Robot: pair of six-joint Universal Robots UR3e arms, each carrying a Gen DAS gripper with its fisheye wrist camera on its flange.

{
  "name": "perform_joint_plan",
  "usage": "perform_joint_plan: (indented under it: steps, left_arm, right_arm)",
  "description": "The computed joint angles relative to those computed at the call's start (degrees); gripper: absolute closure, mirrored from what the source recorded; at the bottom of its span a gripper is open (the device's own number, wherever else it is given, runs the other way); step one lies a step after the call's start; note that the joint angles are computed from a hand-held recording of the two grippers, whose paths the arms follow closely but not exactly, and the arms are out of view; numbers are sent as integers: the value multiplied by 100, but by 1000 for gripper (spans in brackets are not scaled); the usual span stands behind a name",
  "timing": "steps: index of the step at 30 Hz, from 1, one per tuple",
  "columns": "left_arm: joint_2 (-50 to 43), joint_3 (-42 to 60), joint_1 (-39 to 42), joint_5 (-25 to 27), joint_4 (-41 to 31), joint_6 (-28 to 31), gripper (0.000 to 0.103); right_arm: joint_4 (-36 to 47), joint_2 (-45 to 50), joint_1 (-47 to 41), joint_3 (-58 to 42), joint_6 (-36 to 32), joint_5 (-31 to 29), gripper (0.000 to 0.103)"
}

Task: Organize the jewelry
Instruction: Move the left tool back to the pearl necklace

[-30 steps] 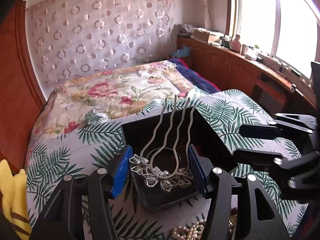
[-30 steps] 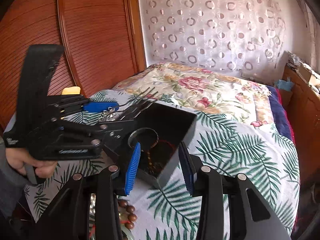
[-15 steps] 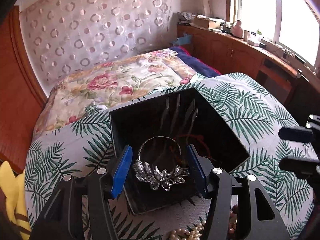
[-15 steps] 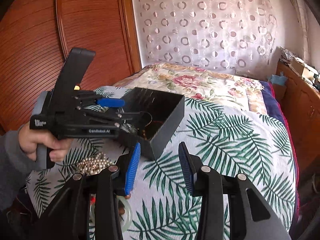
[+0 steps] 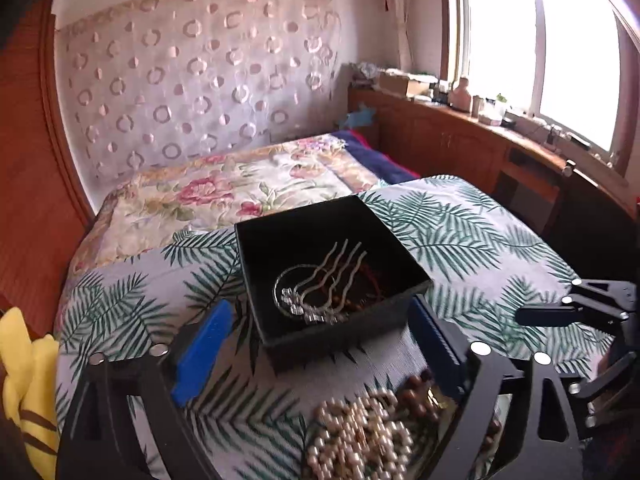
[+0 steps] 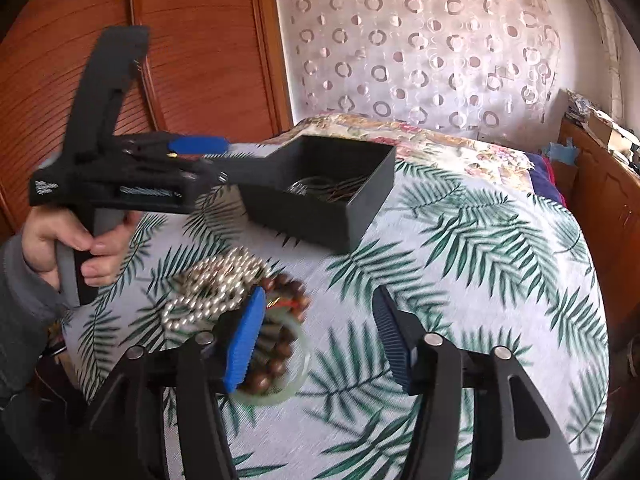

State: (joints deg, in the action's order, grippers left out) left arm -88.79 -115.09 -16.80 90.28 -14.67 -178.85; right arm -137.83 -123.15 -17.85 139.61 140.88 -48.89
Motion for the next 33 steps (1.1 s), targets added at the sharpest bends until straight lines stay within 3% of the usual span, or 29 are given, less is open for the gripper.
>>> perform_joint_plan:
  steps: [3,13,16,21,31,32,33]
  left_arm:
    - [453,-558,34,23,238,-125,10]
    - [2192,-2192,791,-509,-25,-230,10]
    - [2777,-2623,1144,-830,-332,-106,10]
    - [3333,-2982,1277,-927,-727,33,10]
    - [3348,-3059,1020,-780,-784,-74,10]
    - [3307,-3040,987,-764,-774,-78,10]
    - [3267,-3035,925,-723,-741,-106,10]
  right_arm:
    - [-22,-169,170,181,12,-106,31]
    - [-834,385,1044,276,438,-773,15]
    - [-993,597,1214,226,543,-951,15]
    - [-1260,989,1513,94,728,-1284,15]
    - [-1473,1623,2103,-269,935,-1906,15]
    - [-1507,1608,2109,-247,936,-1933,17]
    - [-1581,1595,2125,-223,958,-1980,25]
